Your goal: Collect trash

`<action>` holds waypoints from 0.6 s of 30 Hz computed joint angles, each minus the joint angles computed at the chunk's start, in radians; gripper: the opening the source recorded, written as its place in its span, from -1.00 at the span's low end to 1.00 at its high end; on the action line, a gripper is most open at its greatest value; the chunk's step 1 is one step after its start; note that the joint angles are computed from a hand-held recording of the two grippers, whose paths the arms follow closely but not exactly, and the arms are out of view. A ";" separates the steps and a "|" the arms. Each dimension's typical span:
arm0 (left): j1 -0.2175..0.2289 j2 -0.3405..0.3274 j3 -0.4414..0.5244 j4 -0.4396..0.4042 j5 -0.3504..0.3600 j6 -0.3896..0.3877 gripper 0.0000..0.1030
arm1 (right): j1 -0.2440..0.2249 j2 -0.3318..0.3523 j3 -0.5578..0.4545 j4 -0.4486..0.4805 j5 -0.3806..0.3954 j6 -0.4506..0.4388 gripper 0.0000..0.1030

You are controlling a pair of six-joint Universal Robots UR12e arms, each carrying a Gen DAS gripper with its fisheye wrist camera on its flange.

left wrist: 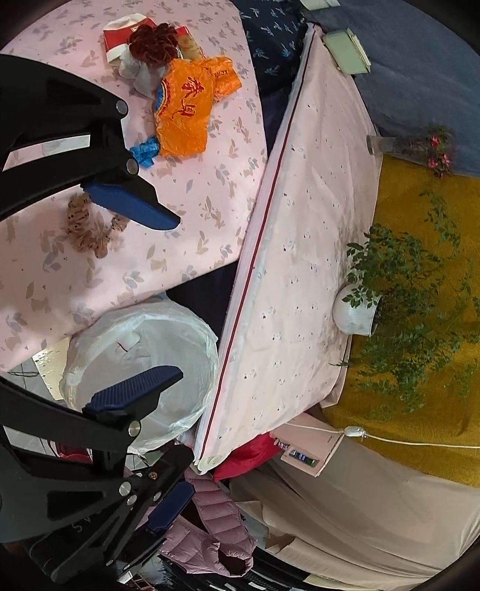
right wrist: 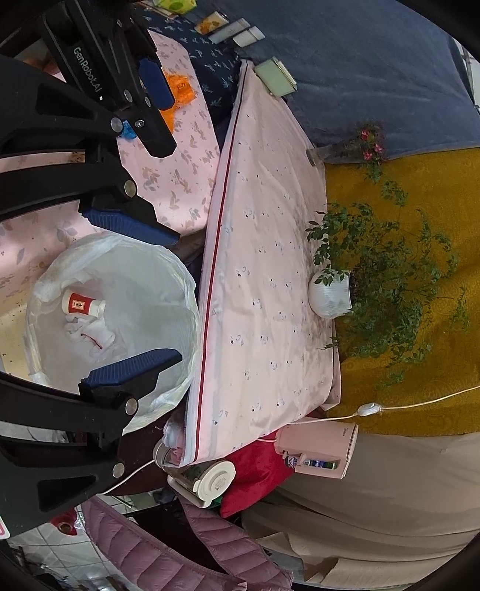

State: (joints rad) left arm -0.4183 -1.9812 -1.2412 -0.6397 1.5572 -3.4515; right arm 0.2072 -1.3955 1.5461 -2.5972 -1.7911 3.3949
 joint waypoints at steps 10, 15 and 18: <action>0.041 0.057 -0.110 -0.015 0.074 -0.071 0.63 | 0.042 0.033 -0.025 0.032 0.033 -0.010 0.21; 0.064 0.085 -0.169 -0.044 0.091 -0.121 0.76 | 0.063 0.052 -0.033 0.055 0.051 -0.008 0.23; 0.077 0.097 -0.196 -0.068 0.089 -0.140 0.76 | 0.075 0.064 -0.034 0.064 0.063 -0.011 0.23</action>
